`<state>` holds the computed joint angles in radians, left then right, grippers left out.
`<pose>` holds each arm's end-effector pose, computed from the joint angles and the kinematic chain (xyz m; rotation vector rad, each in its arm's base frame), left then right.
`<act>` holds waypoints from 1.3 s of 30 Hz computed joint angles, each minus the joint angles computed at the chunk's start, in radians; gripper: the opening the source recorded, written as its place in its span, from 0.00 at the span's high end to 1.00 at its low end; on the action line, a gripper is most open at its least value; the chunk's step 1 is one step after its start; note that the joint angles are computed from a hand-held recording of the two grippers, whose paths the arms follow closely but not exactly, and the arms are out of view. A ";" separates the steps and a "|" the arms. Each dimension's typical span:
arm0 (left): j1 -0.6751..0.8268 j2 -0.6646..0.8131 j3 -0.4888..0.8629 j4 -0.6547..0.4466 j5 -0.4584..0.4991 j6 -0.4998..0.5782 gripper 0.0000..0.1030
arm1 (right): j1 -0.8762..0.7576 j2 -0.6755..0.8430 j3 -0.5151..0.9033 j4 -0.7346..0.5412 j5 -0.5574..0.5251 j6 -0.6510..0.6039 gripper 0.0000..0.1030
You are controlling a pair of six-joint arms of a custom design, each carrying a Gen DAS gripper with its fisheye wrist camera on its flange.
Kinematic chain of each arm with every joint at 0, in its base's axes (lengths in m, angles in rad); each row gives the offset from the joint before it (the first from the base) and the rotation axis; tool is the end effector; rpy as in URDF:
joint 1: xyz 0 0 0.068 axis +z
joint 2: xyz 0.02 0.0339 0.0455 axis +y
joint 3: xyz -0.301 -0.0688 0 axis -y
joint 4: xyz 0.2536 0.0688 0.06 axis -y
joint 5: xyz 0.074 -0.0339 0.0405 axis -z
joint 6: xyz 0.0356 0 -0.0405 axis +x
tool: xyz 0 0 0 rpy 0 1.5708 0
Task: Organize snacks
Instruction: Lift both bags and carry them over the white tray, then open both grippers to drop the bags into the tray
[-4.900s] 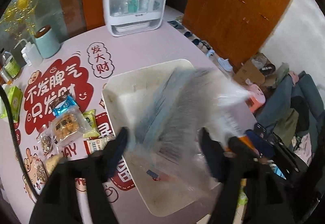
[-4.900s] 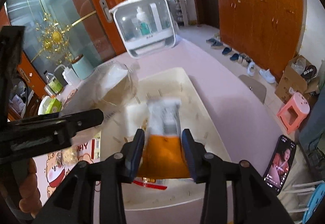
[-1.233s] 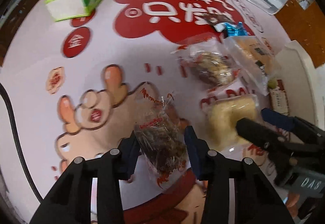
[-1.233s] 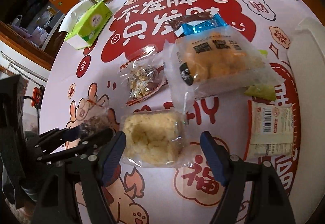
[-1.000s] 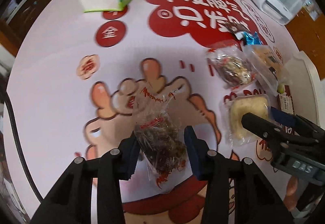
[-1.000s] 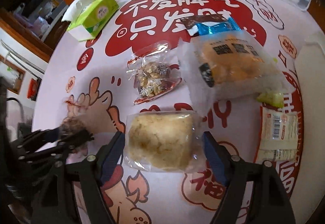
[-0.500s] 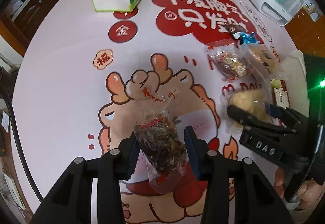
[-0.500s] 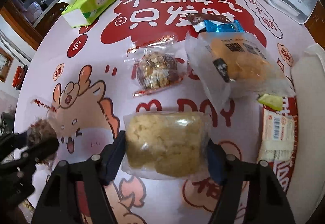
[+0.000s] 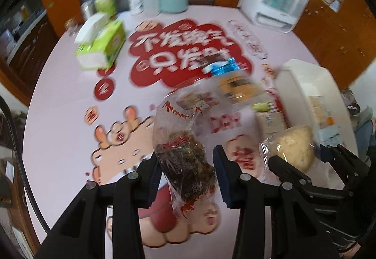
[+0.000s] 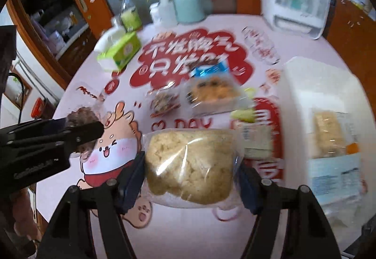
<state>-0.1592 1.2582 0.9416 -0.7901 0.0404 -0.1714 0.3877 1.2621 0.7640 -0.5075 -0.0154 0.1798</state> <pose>0.2329 -0.0389 0.2800 -0.0036 2.6860 -0.1580 0.2208 0.0908 0.2393 -0.2749 2.5791 0.2300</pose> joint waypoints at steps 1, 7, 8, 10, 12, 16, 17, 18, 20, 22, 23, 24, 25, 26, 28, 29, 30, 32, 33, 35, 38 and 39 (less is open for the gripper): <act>-0.034 0.000 0.014 -0.006 -0.014 -0.022 0.60 | -0.027 -0.029 0.000 -0.015 -0.009 -0.017 0.32; -0.309 0.060 0.156 -0.032 -0.122 -0.184 0.60 | -0.312 -0.208 0.014 -0.133 -0.137 -0.187 0.32; -0.342 0.077 0.179 -0.035 -0.135 -0.200 0.60 | -0.353 -0.223 0.017 -0.147 -0.154 -0.211 0.32; -0.416 0.121 0.233 -0.038 -0.166 -0.231 0.60 | -0.476 -0.245 0.032 -0.180 -0.213 -0.283 0.31; -0.478 0.169 0.292 -0.045 -0.194 -0.252 0.60 | -0.591 -0.248 0.051 -0.208 -0.271 -0.351 0.31; -0.565 0.261 0.406 -0.056 -0.222 -0.279 0.60 | -0.763 -0.207 0.098 -0.224 -0.345 -0.451 0.31; -0.583 0.289 0.440 -0.059 -0.226 -0.281 0.60 | -0.794 -0.196 0.109 -0.226 -0.357 -0.471 0.31; -0.600 0.320 0.476 -0.063 -0.232 -0.280 0.60 | -0.824 -0.178 0.125 -0.220 -0.364 -0.489 0.31; -0.630 0.374 0.543 -0.071 -0.247 -0.278 0.60 | -0.859 -0.147 0.150 -0.196 -0.356 -0.511 0.31; -0.658 0.430 0.617 -0.087 -0.263 -0.276 0.60 | -0.885 -0.115 0.171 -0.165 -0.348 -0.525 0.31; -0.671 0.464 0.664 -0.099 -0.283 -0.278 0.60 | -0.897 -0.096 0.180 -0.145 -0.339 -0.537 0.31; -0.677 0.497 0.708 -0.106 -0.281 -0.272 0.60 | -0.903 -0.076 0.188 -0.123 -0.326 -0.545 0.31; -0.679 0.526 0.745 -0.114 -0.279 -0.270 0.60 | -0.911 -0.052 0.196 -0.098 -0.313 -0.552 0.31; -0.681 0.549 0.775 -0.121 -0.281 -0.268 0.60 | -0.918 -0.031 0.202 -0.081 -0.308 -0.558 0.31; -0.690 0.614 0.862 -0.151 -0.303 -0.254 0.60 | -0.929 0.008 0.210 -0.047 -0.294 -0.572 0.31; -0.691 0.638 0.894 -0.163 -0.311 -0.250 0.60 | -0.929 0.030 0.213 -0.028 -0.281 -0.578 0.31; -0.692 0.671 0.937 -0.179 -0.319 -0.244 0.59 | -0.927 0.052 0.216 -0.013 -0.268 -0.583 0.31; -0.692 0.723 1.008 -0.215 -0.333 -0.241 0.59 | -0.927 0.090 0.224 0.005 -0.257 -0.592 0.30; -0.693 0.753 1.049 -0.239 -0.343 -0.243 0.59 | -0.925 0.105 0.227 0.007 -0.247 -0.595 0.30; -0.693 0.795 1.106 -0.269 -0.352 -0.246 0.57 | -0.926 0.135 0.239 -0.001 -0.244 -0.609 0.28; -0.690 0.845 1.176 -0.308 -0.330 -0.236 0.20 | -0.931 0.139 0.223 0.022 -0.250 -0.625 0.23; -0.691 0.852 1.183 -0.311 -0.324 -0.233 0.09 | -0.933 0.133 0.213 0.034 -0.253 -0.629 0.22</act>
